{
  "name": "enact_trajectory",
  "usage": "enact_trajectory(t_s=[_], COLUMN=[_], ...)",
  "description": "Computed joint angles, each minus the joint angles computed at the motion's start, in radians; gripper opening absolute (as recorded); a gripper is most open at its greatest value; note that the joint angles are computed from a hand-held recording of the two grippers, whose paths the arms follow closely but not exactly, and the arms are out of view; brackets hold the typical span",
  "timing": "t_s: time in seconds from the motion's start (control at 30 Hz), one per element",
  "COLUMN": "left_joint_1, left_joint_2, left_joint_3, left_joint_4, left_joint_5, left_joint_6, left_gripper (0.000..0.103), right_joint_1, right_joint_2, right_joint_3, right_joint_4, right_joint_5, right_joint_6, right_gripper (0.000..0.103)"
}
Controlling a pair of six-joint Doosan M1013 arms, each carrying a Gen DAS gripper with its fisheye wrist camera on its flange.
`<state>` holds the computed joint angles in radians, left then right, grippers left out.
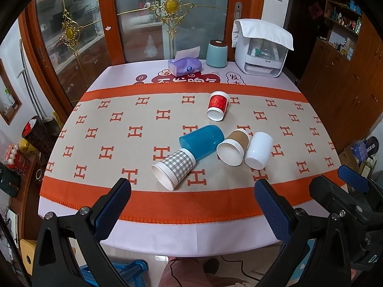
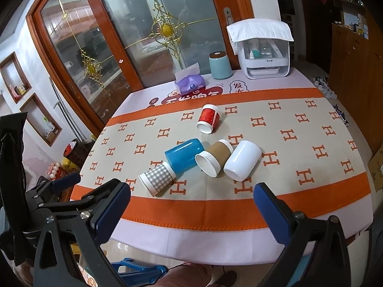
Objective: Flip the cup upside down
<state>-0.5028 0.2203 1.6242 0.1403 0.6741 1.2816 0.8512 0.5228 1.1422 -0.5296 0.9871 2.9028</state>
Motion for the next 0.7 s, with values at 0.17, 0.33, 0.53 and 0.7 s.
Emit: enact_trajectory(t_s=[0.17, 0.33, 0.53, 0.7], left_joint_1=[0.006, 0.026, 0.065, 0.085], left_joint_2=[0.02, 0.057, 0.131, 0.208], left_joint_3=[-0.027, -0.079, -0.161, -0.223], left_joint_4=[0.006, -0.003, -0.121, -0.179], left_joint_5=[0.015, 0.044, 0.128, 0.221], left_joint_6=[0.043, 0.13, 0.358, 0.465], left_gripper=[0.102, 0.102, 0.102, 0.102], right_joint_1=[-0.013, -0.027, -0.051, -0.08], right_joint_2=[0.01, 0.029, 0.063, 0.1], right_joint_3=[-0.007, -0.023, -0.042, -0.05], right_joint_4=[0.028, 0.055, 0.108, 0.216], right_joint_5=[-0.009, -0.008, -0.002, -0.005], right_joint_6=[-0.011, -0.018, -0.023, -0.044], right_gripper=[0.103, 0.102, 0.098, 0.096])
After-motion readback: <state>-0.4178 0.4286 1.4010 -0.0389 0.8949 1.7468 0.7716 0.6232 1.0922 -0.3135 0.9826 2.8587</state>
